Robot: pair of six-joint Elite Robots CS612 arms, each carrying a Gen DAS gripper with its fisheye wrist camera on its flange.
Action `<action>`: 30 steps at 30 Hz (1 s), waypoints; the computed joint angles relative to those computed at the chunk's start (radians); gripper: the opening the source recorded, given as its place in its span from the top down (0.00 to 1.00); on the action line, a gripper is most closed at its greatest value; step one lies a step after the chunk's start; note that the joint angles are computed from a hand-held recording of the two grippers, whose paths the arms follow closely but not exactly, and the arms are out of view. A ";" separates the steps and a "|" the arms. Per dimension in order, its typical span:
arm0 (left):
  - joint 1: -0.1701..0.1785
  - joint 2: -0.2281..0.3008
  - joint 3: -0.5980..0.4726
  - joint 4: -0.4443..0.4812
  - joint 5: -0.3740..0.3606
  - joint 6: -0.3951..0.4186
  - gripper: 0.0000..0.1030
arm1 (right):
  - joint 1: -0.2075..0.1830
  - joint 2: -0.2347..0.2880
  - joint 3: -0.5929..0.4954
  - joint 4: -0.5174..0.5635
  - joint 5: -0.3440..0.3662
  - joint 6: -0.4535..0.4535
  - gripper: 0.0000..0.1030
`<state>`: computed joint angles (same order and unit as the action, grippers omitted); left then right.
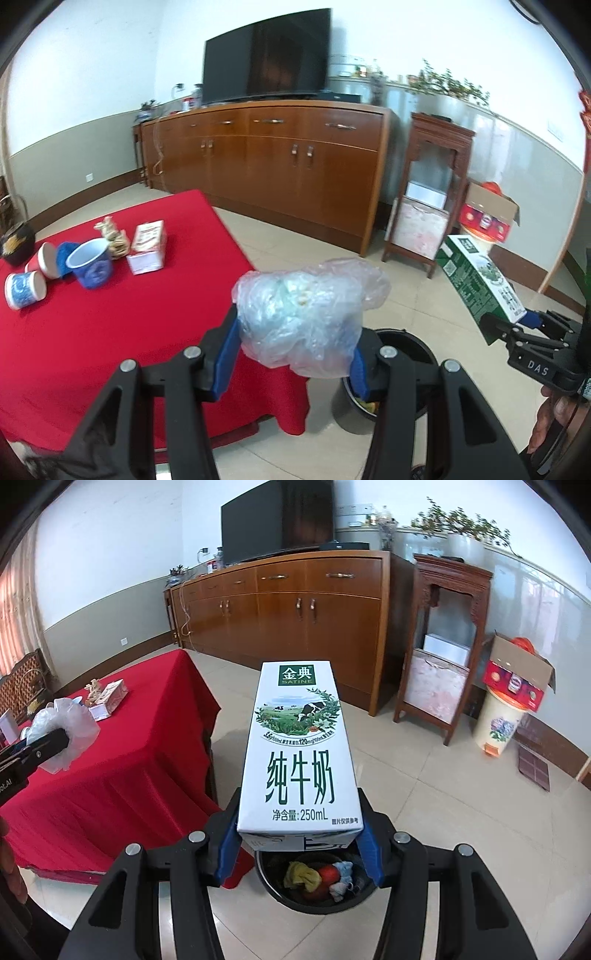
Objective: Collect trash
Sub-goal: 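Carry the clear bag and milk carton over the black bucket and release both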
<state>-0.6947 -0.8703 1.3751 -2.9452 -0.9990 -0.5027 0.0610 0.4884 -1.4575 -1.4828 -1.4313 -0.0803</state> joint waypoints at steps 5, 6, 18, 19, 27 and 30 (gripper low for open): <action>-0.010 0.026 -0.041 0.022 -0.029 0.026 0.50 | -0.016 0.011 -0.011 0.024 0.012 -0.006 0.45; -0.011 0.032 -0.051 0.028 -0.036 0.030 0.50 | -0.017 0.012 -0.010 0.026 0.011 -0.006 0.45; -0.009 0.100 -0.140 0.102 -0.157 0.060 0.50 | -0.029 0.025 0.014 0.073 -0.009 -0.019 0.45; -0.008 0.106 -0.147 0.112 -0.166 0.058 0.50 | -0.030 0.026 0.018 0.078 -0.011 -0.020 0.45; 0.000 0.150 -0.201 0.181 -0.243 0.032 0.50 | -0.028 0.035 0.051 0.104 -0.024 -0.074 0.45; 0.003 0.171 -0.230 0.214 -0.276 0.028 0.50 | -0.029 0.043 0.064 0.105 -0.028 -0.096 0.45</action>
